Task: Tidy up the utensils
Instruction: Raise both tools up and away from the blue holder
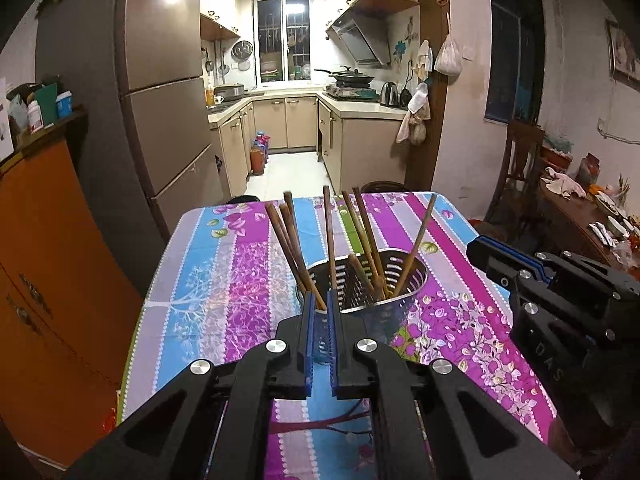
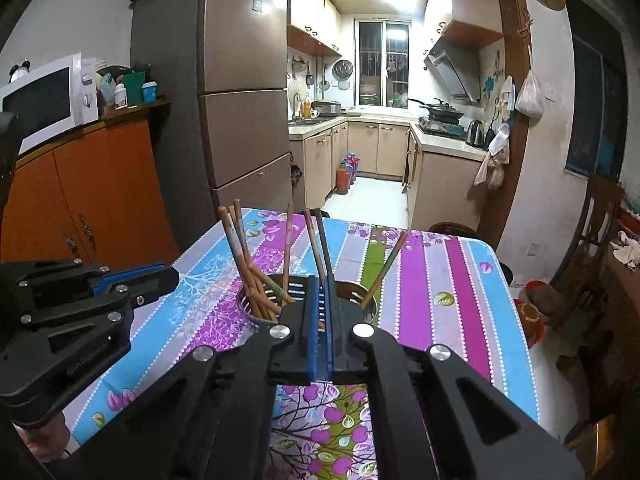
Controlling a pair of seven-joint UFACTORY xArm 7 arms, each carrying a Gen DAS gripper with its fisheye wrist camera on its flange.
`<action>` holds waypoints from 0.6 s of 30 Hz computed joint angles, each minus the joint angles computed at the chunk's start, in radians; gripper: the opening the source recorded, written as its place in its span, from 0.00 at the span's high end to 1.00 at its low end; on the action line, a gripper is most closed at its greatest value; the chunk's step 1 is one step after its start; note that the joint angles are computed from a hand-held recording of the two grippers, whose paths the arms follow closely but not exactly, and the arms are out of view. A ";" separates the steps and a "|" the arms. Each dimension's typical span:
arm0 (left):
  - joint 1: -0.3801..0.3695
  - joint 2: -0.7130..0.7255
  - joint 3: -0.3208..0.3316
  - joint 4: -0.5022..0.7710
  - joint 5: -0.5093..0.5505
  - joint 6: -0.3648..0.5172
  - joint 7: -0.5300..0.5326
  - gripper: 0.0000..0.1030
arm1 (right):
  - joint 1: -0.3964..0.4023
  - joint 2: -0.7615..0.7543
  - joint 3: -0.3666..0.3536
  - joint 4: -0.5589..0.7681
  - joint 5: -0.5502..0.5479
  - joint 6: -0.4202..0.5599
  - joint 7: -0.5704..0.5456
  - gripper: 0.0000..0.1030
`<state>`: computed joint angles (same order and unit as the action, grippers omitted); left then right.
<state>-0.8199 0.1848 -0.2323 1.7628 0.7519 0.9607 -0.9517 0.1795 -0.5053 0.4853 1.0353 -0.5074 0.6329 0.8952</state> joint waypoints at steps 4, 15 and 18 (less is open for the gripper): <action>-0.001 -0.025 -0.007 -0.045 0.006 -0.004 -0.024 0.93 | 0.012 -0.026 0.001 -0.023 0.010 0.000 0.007 1.00; 0.003 -0.108 -0.065 -0.171 0.075 -0.017 -0.140 0.93 | 0.043 -0.122 0.029 -0.131 0.068 -0.016 0.025 1.00; 0.018 -0.138 -0.081 -0.224 0.076 -0.036 -0.179 0.93 | 0.050 -0.159 0.036 -0.165 0.083 -0.019 0.029 1.00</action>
<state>-0.8014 0.0472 -0.3133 1.5385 0.8274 0.9247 -1.1307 0.2295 -0.6644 0.5215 0.8705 -0.4242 0.6142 0.9242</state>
